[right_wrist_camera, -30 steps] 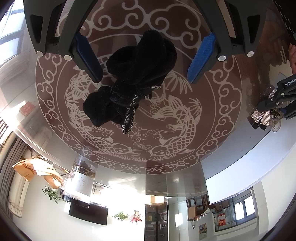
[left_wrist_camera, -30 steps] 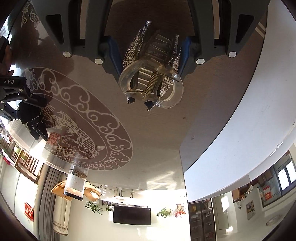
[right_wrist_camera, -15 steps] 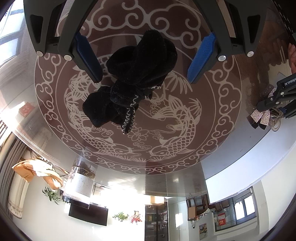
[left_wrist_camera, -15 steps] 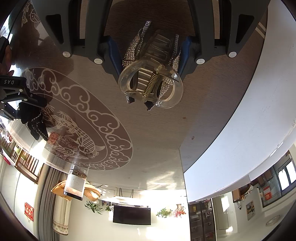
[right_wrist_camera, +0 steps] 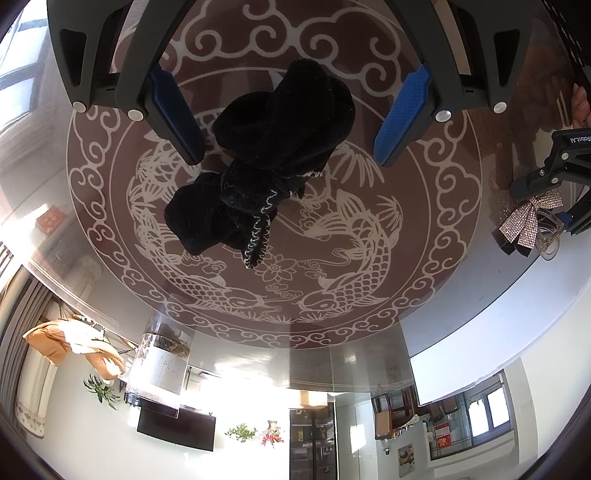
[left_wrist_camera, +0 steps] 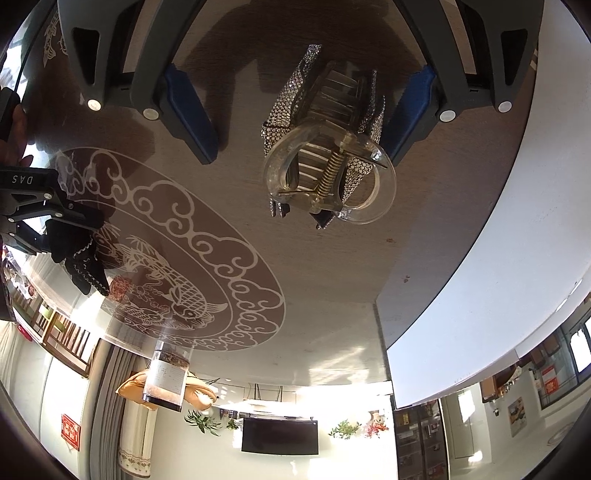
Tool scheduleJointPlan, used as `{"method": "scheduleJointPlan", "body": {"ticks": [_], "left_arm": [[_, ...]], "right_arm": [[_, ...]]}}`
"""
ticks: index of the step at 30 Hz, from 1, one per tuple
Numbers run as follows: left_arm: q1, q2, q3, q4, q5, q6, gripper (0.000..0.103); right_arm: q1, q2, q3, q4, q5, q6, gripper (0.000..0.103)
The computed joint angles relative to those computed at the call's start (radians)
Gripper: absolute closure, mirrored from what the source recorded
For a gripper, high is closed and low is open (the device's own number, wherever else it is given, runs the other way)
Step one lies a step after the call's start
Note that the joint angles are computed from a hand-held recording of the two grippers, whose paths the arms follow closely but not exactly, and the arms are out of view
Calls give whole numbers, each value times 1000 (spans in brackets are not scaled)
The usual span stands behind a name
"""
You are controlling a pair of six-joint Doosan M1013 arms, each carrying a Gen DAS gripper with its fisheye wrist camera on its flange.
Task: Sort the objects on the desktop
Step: 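Lift the clear claw and bow with the left gripper while the right gripper lifts the glove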
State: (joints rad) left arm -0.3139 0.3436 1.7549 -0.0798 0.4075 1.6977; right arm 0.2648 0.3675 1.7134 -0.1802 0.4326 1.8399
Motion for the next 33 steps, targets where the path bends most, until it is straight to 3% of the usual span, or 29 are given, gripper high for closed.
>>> {"method": "scheduleJointPlan", "body": {"ticks": [2, 14, 19, 22, 27, 30, 32, 33], "left_arm": [[0, 5, -9, -20, 25, 37, 0], [-1, 6, -13, -26, 32, 40, 0], [-2, 6, -13, -20, 32, 34, 0], [-2, 5, -10, -14, 31, 27, 0], [-5, 3, -6, 10, 29, -6, 0], [-5, 2, -5, 22, 31, -24, 0], [-4, 1, -4, 25, 33, -28, 0], [-3, 1, -4, 27, 34, -31, 0]], "right_arm": [[0, 0, 0, 1, 0, -1, 10], [-1, 0, 1, 10, -3, -6, 9], [-16, -7, 11, 110, -26, -82, 8], [-19, 1, -2, 149, -1, -124, 0], [-23, 18, -30, 150, 27, -126, 1], [-18, 17, -32, 74, 14, -19, 23], [-12, 12, -26, 46, 2, 11, 51], [-7, 8, -23, 47, 2, 4, 56]]}}
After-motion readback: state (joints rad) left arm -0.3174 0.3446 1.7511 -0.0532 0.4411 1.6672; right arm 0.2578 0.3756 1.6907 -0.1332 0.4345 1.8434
